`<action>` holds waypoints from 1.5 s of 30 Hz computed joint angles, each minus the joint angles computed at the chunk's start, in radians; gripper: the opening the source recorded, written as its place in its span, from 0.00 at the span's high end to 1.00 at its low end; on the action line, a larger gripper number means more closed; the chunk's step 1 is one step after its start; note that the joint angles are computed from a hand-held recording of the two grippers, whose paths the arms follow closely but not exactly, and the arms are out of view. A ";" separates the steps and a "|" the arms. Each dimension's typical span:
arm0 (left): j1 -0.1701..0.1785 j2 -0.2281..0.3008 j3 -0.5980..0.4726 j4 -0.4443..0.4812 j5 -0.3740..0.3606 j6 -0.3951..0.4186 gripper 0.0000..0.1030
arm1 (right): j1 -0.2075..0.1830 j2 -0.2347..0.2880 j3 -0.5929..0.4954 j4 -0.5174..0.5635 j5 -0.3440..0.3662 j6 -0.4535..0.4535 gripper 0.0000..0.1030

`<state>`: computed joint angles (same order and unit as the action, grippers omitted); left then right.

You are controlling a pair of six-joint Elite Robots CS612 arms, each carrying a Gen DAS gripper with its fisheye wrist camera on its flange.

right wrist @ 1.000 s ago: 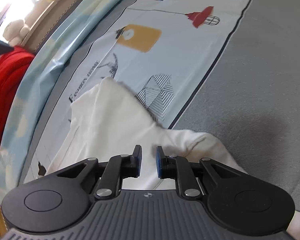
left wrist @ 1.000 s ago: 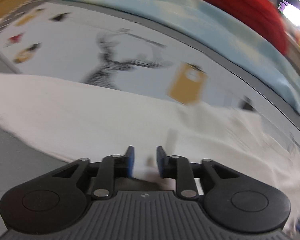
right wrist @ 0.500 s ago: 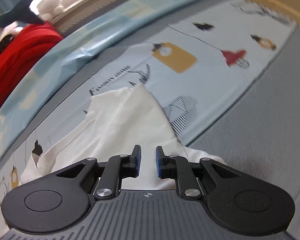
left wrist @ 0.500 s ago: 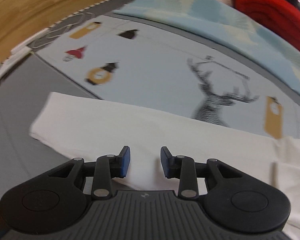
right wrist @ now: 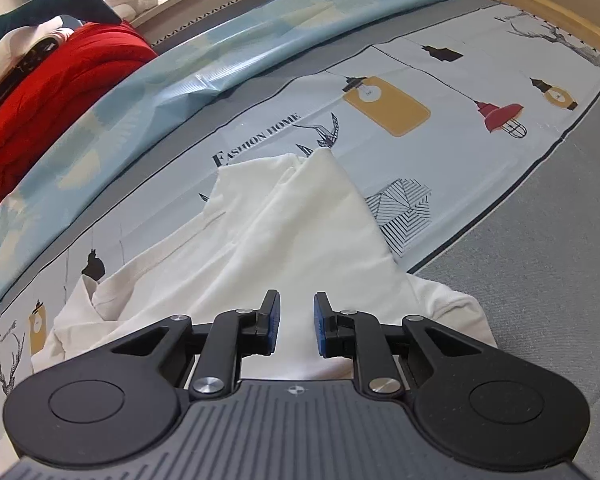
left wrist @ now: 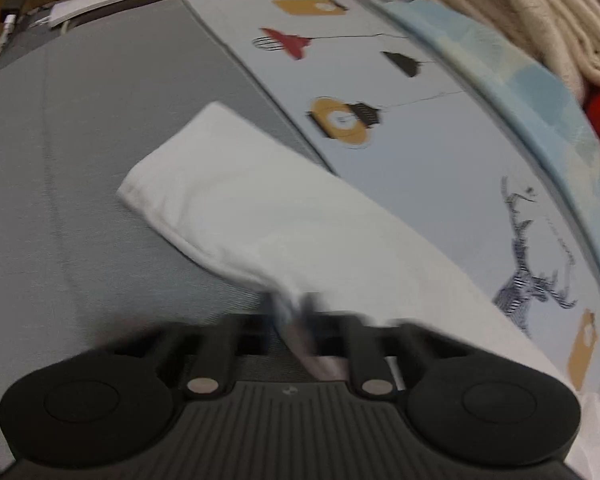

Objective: Fold small clothes

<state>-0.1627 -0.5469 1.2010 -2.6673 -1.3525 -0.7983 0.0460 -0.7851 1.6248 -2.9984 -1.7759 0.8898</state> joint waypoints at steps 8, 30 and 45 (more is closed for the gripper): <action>-0.121 -0.053 0.040 -0.242 0.122 0.217 0.97 | -0.011 -0.010 0.020 -0.022 0.019 0.007 0.82; -0.282 0.003 -0.083 -0.036 -0.223 0.320 0.64 | -0.061 -0.015 0.062 -0.068 0.144 0.044 0.82; -0.238 -0.013 -0.064 -0.003 -0.243 0.205 0.63 | -0.011 0.068 -0.081 0.009 0.208 -0.163 0.58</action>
